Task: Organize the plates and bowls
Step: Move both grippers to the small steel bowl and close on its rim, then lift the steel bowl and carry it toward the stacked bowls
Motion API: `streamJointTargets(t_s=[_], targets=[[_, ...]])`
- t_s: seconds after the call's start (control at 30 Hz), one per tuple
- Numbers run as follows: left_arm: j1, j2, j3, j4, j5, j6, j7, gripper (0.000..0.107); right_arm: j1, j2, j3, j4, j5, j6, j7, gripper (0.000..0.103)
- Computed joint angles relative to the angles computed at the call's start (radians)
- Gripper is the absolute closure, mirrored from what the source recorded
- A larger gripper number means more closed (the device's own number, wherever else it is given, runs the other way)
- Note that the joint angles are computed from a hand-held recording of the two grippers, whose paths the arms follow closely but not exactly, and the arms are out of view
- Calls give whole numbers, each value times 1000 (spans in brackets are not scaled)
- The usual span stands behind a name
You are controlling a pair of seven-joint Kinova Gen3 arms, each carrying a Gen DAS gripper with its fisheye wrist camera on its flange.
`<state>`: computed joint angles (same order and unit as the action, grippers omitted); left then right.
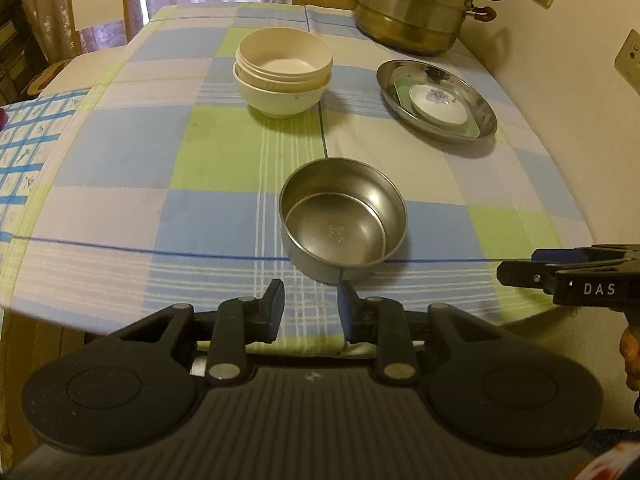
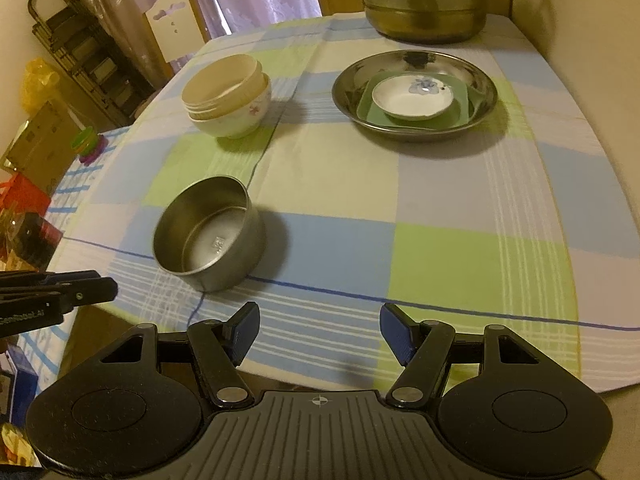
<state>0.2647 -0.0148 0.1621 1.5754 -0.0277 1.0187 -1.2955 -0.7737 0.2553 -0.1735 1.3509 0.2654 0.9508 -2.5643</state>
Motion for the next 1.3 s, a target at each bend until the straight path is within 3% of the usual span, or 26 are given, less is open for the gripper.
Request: streamJointTargets(t_s=[0.33,0.5,1.0,1.3], targets=[[-37,67,-30,-24,80,-42,-120,82,-9,73,20,-79,-11,-46,12,37],[-49,112,-37,-49,93,-41,-154,82,-9,114,29,-117,-39,-69,39,51],[-75,216,-49,-129,134,-5,-220,83,-9,204,60,-206,-111,-78,85,72],[-84,246,-51,-152,150,16,-229,92,-5,231,64,-239,-130,-62,107,90]])
